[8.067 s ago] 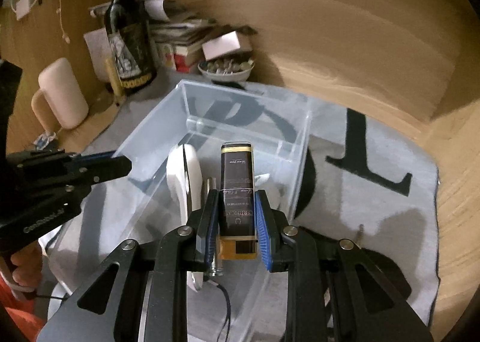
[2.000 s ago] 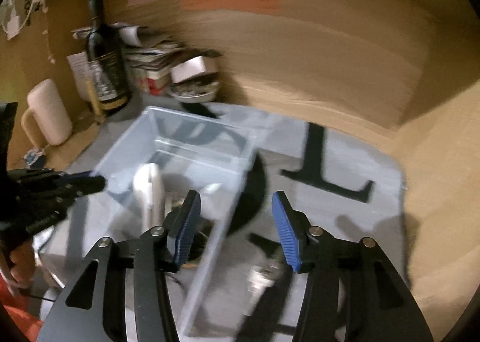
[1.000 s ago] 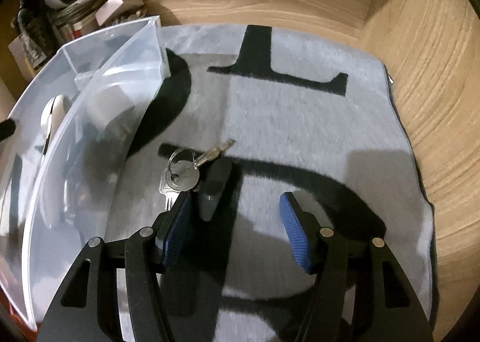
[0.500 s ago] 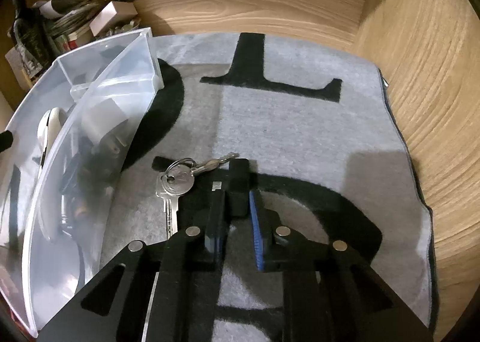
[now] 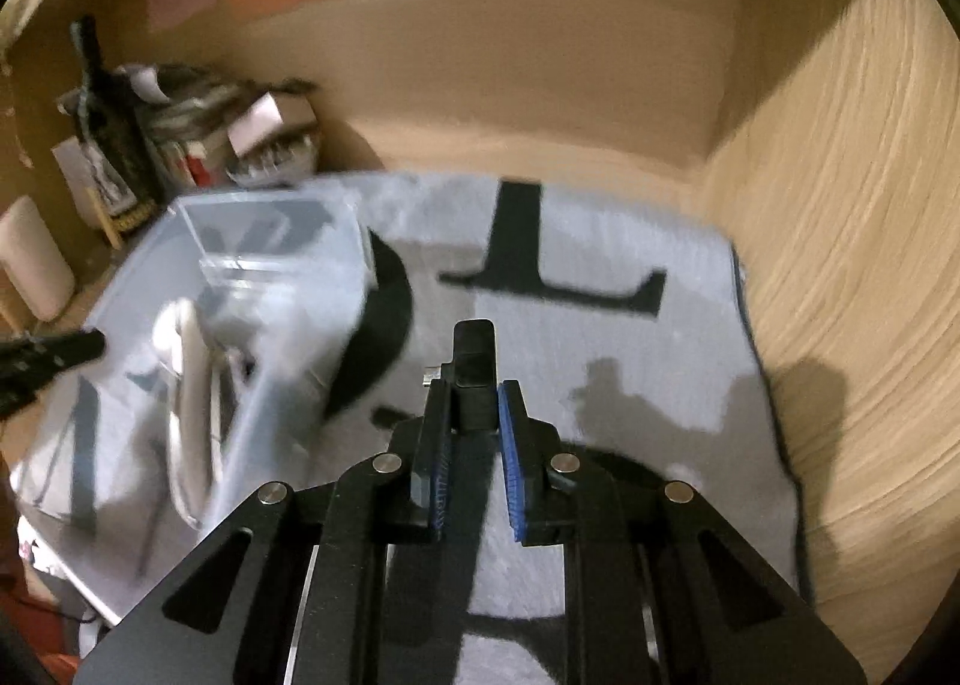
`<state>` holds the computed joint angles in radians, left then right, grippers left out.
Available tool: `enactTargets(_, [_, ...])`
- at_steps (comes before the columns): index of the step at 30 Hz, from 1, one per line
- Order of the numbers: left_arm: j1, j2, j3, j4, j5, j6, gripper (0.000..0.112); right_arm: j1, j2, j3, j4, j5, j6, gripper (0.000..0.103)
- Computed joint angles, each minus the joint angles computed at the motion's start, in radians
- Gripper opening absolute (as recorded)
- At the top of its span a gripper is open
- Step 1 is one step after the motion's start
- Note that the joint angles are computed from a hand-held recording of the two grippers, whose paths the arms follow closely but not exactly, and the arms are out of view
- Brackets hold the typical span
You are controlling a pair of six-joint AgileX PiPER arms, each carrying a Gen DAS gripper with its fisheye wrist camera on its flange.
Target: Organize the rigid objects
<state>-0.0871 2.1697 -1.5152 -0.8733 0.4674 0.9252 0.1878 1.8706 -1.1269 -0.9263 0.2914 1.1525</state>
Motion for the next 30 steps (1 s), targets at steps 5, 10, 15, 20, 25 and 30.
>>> enactTargets(5, [-0.001,0.0,0.0,0.001,-0.001,-0.001,0.009,0.04,-0.027,-0.016,-0.102,0.001,0.069,0.014])
enactTargets(10, [0.0,0.001,-0.001,-0.001,0.001,0.0,0.009,0.078,-0.02,-0.06,-0.089,-0.013,0.02,0.014])
enactTargets(15, [-0.001,0.0,-0.001,0.003,0.0,-0.002,0.009,0.112,0.038,-0.145,0.072,-0.015,-0.169,0.014])
enactTargets(20, [-0.001,0.0,-0.001,0.002,-0.001,-0.002,0.009,0.133,0.121,-0.224,0.334,-0.009,-0.433,0.014])
enactTargets(25, [-0.003,0.001,-0.003,0.014,-0.001,-0.011,0.009,0.146,0.194,-0.296,0.578,0.03,-0.698,0.014])
enactTargets(30, [-0.004,0.0,-0.002,0.006,0.001,-0.01,0.009,0.153,0.192,-0.296,0.595,0.055,-0.726,0.014])
